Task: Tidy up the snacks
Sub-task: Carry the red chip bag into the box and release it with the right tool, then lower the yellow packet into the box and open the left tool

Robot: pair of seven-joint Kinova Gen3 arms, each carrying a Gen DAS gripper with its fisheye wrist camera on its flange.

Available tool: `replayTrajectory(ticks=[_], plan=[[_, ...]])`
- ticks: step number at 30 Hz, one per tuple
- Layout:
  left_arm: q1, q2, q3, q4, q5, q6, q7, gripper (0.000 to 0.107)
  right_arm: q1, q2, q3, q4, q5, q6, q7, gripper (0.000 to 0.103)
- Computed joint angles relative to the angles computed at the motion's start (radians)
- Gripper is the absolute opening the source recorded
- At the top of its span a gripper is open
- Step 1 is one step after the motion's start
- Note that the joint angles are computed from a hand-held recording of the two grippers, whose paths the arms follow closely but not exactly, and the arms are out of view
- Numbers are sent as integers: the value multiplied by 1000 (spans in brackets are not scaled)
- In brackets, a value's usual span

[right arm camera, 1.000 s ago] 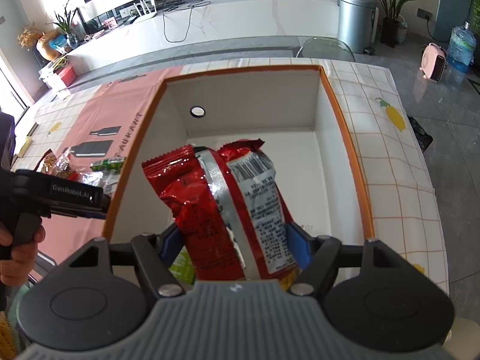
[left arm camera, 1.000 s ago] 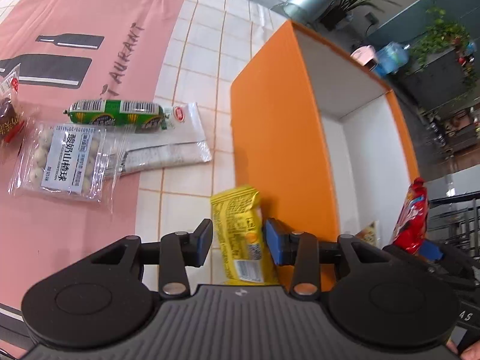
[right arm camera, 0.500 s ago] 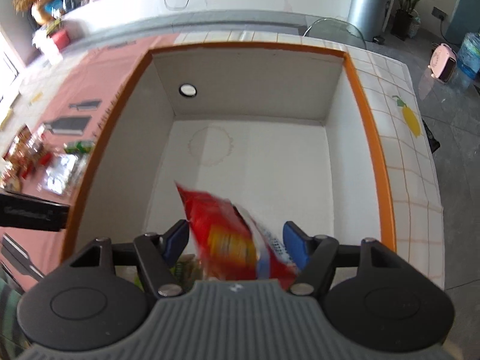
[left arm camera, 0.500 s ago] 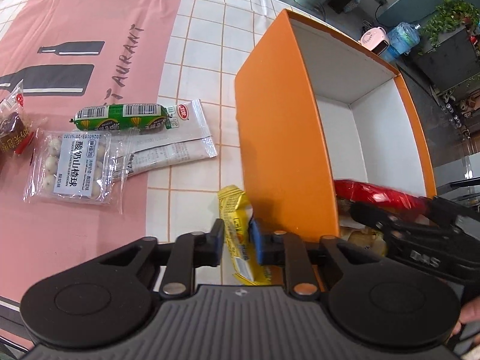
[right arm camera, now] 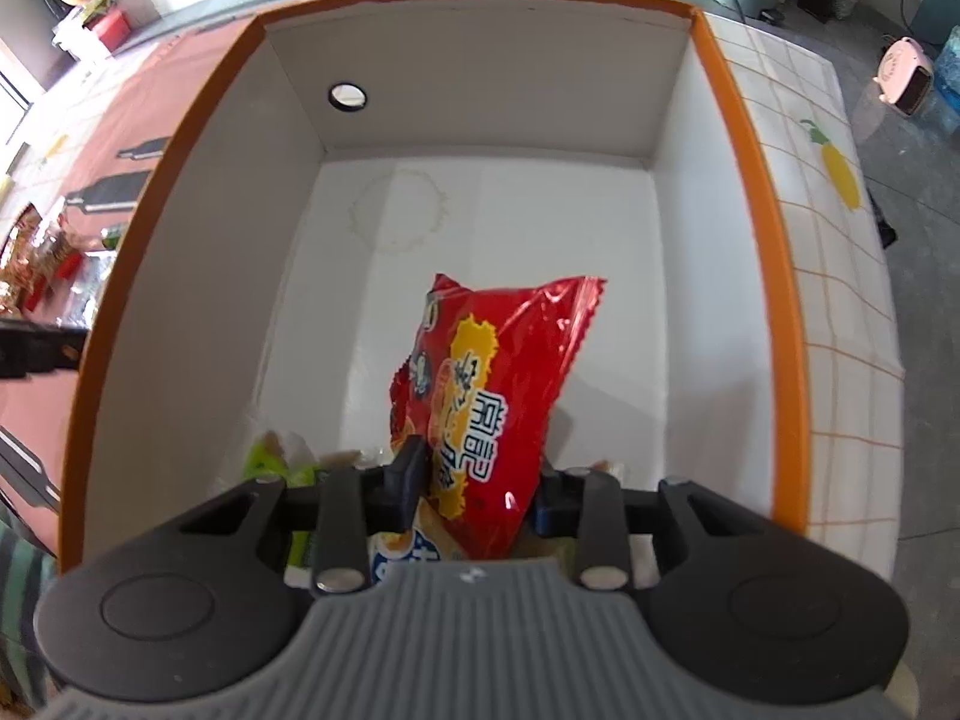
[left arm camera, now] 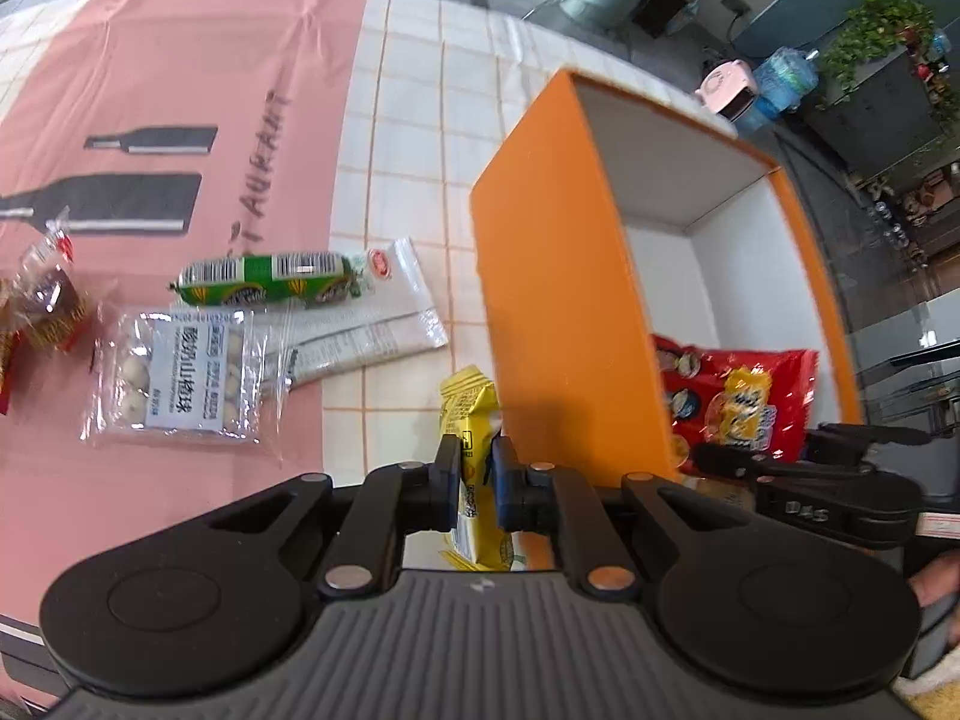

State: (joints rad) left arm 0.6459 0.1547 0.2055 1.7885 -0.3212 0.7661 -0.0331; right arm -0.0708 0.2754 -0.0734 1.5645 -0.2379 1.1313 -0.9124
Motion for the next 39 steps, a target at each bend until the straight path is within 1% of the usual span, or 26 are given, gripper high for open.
replayTrajectory(ticks=[3,4,7,10,12,13,17,19,21,22,25,27,29,31,32,36,38,39], plan=[[25,-30,7,-22,-61,40,31,11,-30,-24,8,15,60,-13,-45,33],[30,-39,13,-34,-82,53,35,11,-34,-35,9,23,73,-20,-52,33],[39,-56,34,-82,-143,95,32,11,-35,-73,10,48,91,-47,-47,38],[38,-50,51,-149,-172,120,-21,11,-21,-98,16,52,78,-42,-31,41],[39,-22,57,-211,-171,137,-84,11,-8,-111,21,48,61,-27,-16,42],[45,-3,56,-241,-171,146,-111,11,-5,-118,22,48,57,-22,-11,44],[53,77,37,-329,-112,141,-236,11,10,-150,33,67,36,-30,4,49],[65,124,22,-361,-88,143,-276,11,21,-161,40,78,14,-34,12,52],[64,170,10,-384,-55,136,-328,11,41,-167,46,92,-33,-33,45,53],[66,191,1,-396,-44,138,-348,11,49,-168,48,101,-53,-34,59,57],[63,253,-13,-445,8,163,-428,11,67,-182,56,130,-92,-44,104,57],[70,284,-29,-480,34,191,-459,11,76,-186,61,143,-113,-53,132,57],[95,318,-61,-526,49,240,-473,11,85,-177,67,137,-128,-38,141,57],[87,333,-60,-537,62,249,-476,11,92,-163,71,126,-136,-22,139,57],[94,345,-75,-554,74,268,-487,11,95,-159,70,121,-137,-16,137,57],[123,396,-95,-641,71,384,-515,11,101,-148,68,116,-133,-13,131,57],[131,408,-104,-655,68,416,-525,12,104,-149,66,123,-133,-17,132,57],[141,418,-111,-672,60,446,-525,13,104,-155,65,135,-133,-30,142,57]])
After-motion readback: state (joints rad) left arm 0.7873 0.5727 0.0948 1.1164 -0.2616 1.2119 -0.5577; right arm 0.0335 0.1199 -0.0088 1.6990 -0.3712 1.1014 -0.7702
